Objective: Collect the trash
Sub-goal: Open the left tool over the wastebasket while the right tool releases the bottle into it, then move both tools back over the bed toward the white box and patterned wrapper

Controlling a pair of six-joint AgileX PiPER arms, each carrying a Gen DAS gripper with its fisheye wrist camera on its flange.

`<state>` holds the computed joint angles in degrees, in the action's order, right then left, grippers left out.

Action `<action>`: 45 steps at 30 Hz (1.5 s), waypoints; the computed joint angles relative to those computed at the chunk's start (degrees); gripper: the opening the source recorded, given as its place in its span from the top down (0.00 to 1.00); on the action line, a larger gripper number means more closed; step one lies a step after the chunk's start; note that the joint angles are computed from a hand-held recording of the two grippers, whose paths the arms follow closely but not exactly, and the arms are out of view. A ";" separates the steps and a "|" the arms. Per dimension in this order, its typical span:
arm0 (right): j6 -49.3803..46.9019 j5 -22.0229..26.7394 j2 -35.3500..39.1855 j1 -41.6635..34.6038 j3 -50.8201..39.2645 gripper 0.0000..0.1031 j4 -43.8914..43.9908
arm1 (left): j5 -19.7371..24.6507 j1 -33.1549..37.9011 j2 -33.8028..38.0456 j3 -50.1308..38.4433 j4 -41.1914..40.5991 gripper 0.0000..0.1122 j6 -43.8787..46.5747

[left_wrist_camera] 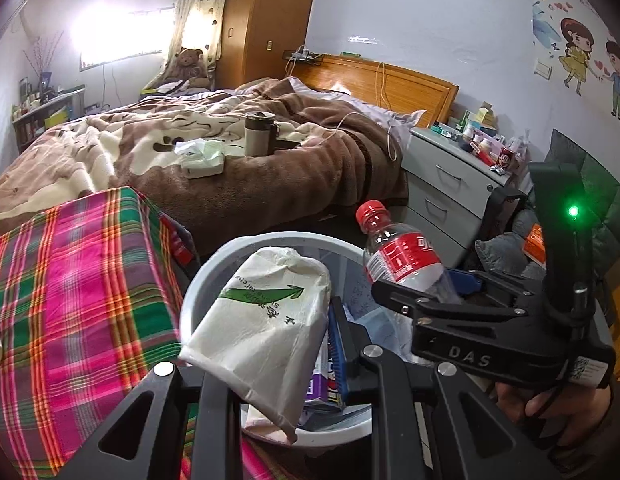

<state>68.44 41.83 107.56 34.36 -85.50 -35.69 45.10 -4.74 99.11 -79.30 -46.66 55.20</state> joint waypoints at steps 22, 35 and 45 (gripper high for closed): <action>1.91 -0.66 -0.62 -0.75 1.06 0.29 0.29 | 1.57 3.40 -2.25 1.46 -3.40 0.53 1.88; 7.56 -0.40 -0.43 3.53 -1.58 0.29 -5.53 | 2.30 11.60 -5.25 1.67 -5.04 0.53 4.65; 7.13 0.52 5.36 8.63 -11.28 0.29 -10.90 | 5.24 21.31 -2.20 -2.98 -7.34 0.53 6.18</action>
